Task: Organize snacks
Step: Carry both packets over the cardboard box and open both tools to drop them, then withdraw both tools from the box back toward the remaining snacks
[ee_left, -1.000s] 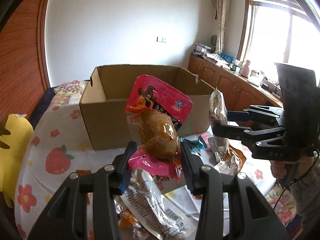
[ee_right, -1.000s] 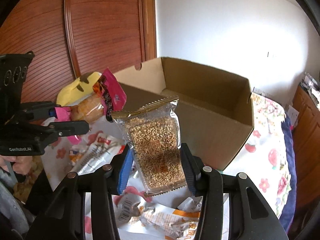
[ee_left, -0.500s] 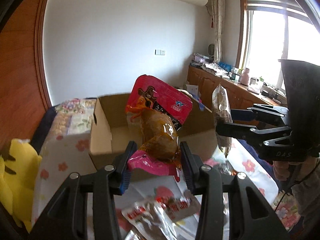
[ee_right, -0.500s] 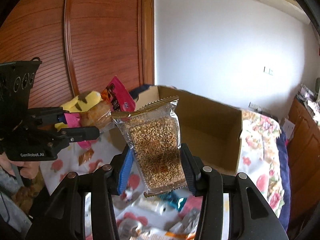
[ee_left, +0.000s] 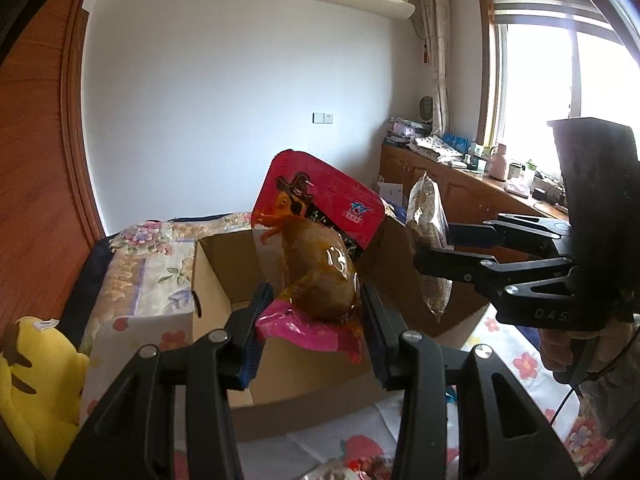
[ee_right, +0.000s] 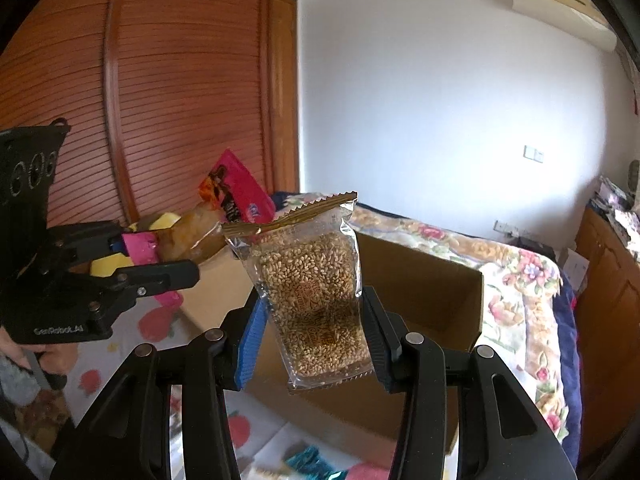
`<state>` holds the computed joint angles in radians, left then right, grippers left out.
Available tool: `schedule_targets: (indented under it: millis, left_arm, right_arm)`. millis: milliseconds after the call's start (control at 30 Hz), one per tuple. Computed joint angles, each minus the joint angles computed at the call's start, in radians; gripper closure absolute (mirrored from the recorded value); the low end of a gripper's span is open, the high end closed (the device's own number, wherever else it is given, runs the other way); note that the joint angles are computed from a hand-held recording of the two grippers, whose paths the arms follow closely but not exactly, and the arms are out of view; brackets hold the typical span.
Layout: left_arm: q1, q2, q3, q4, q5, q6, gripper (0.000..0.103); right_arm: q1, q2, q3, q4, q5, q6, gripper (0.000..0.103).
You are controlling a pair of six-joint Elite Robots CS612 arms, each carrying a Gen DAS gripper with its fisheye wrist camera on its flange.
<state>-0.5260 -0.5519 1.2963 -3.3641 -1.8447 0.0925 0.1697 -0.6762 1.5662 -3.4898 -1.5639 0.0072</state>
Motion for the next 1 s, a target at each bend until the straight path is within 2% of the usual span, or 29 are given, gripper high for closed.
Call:
schedule_targets:
  millis: [300, 567, 800, 900, 1000]
  left_arm:
    - [-0.005, 0.055, -0.094, 0.118, 0.014, 0.005, 0.061]
    - [-0.018, 0.066, -0.109, 0.202, 0.043, 0.024, 0.060]
    - [-0.027, 0.071, -0.110, 0.235, 0.059, 0.022, 0.056]
    - [-0.030, 0.070, -0.105, 0.208, 0.080, 0.012, 0.050]
    - [-0.028, 0.069, -0.099, 0.193, 0.080, 0.009, 0.050]
  right_arm:
    - [-0.015, 0.049, -0.070, 0.099, -0.054, 0.026, 0.057]
    - [-0.015, 0.064, -0.092, 0.203, -0.072, 0.034, 0.057]
    - [-0.011, 0.067, -0.095, 0.246, -0.086, 0.033, 0.056]
    - [-0.012, 0.069, -0.094, 0.250, -0.077, 0.039, 0.056]
    - [-0.016, 0.069, -0.091, 0.244, -0.065, 0.043, 0.054]
